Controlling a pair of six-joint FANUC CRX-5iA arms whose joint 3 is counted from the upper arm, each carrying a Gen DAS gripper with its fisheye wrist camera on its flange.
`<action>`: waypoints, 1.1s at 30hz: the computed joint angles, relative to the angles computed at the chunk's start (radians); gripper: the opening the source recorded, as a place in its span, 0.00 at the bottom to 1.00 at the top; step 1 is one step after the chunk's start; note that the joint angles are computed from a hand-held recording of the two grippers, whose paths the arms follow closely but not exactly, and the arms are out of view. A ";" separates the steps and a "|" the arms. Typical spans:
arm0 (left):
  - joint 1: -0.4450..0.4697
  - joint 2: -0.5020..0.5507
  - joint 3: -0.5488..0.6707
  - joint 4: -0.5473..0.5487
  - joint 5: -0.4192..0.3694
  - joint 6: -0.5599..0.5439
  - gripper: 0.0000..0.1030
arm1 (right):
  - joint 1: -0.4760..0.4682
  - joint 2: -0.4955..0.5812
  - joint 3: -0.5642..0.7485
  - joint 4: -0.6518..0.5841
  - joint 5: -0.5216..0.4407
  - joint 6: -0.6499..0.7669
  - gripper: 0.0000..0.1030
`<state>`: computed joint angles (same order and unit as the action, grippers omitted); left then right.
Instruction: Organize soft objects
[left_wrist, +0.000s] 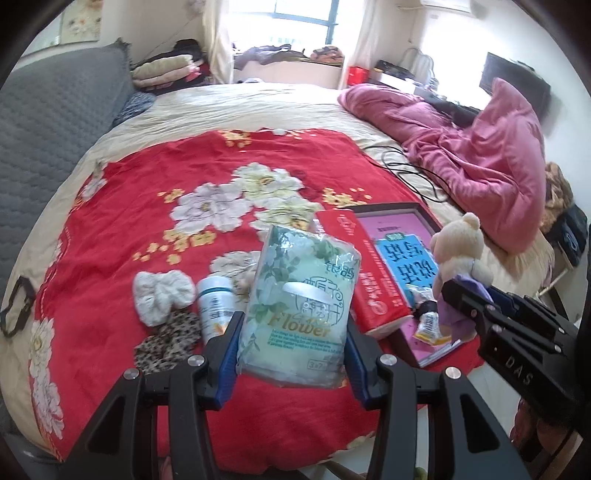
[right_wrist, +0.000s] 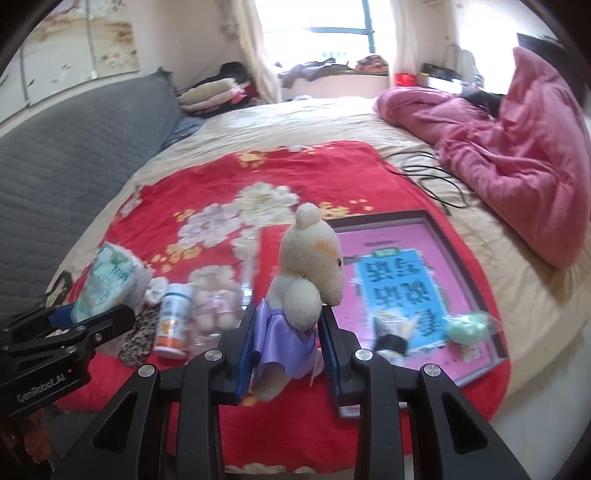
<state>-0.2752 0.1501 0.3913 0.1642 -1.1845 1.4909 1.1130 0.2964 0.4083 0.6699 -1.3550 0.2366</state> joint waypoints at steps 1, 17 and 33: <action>-0.010 0.009 0.011 0.000 -0.004 0.002 0.48 | -0.002 -0.014 -0.018 0.001 0.001 -0.013 0.32; -0.152 0.140 0.145 -0.007 -0.024 0.016 0.48 | -0.032 -0.199 -0.266 0.018 -0.029 -0.156 0.32; -0.250 0.282 0.279 -0.029 -0.066 0.049 0.48 | -0.083 -0.275 -0.378 -0.041 0.003 -0.129 0.32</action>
